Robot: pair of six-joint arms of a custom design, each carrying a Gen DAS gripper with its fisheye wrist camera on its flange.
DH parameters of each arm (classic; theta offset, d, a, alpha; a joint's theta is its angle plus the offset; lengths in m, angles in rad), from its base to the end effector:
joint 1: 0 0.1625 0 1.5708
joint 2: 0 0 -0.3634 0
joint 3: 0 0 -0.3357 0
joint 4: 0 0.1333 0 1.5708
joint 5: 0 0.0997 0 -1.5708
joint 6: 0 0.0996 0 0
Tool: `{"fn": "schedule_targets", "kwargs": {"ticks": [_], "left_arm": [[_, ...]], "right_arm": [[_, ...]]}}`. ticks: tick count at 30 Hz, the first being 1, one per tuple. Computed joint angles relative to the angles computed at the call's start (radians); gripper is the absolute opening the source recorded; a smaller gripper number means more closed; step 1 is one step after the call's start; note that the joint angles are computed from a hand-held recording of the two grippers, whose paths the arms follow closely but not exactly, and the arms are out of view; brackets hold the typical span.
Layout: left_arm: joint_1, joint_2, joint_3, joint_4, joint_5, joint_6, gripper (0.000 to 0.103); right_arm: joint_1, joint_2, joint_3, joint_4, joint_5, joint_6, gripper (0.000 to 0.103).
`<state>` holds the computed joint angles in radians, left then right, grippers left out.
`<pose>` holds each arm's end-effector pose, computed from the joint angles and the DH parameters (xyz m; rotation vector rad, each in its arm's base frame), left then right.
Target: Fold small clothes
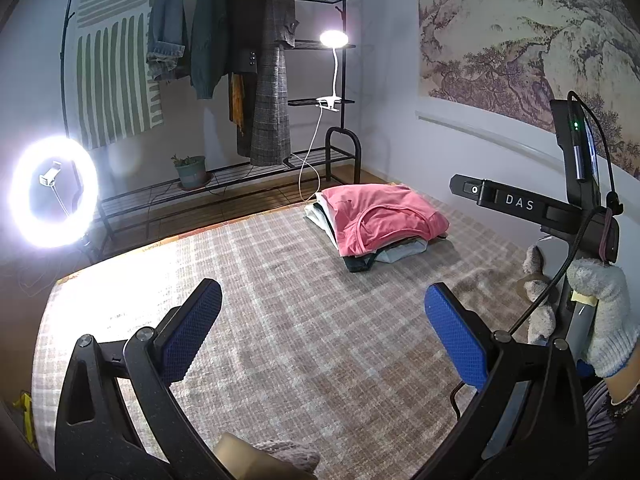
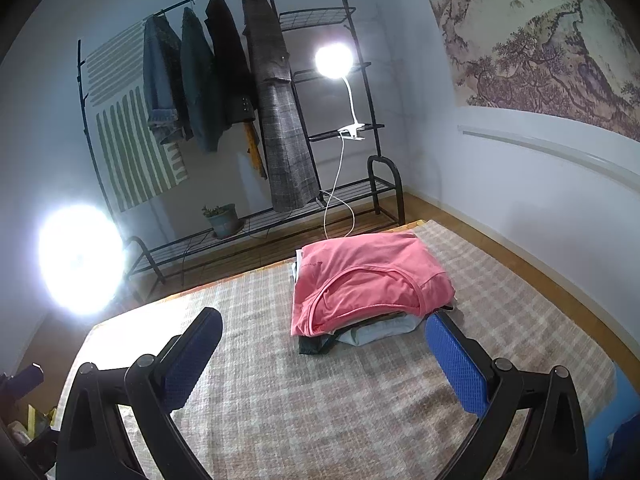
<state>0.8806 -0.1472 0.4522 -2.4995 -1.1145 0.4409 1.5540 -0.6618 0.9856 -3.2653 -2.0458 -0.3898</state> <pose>-0.3809 -0.7396 0.1006 1.2407 2.3215 -0.9154 0.0758 -0.7129 0.3591 -0.0181 -2.0334 1.4998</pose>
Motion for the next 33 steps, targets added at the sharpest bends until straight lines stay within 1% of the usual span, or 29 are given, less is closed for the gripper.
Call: {"fn": "schedule_targets", "kwargs": {"ticks": [17,25,33], "left_arm": [[0.000,-0.004,0.006,-0.002,-0.003,-0.001,0.103],[-0.007,-0.023,0.050,-0.024,-0.005,0.003,0.103],[-0.006,-0.021,0.045,-0.027,-0.006,0.004,0.103]], "right_arm": [[-0.002,-0.001,0.003,0.015,0.006,0.017,0.103],[-0.002,0.000,0.003,0.014,0.007,0.016,0.103],[-0.003,-0.001,0.003,0.016,0.009,0.016,0.103]]}}
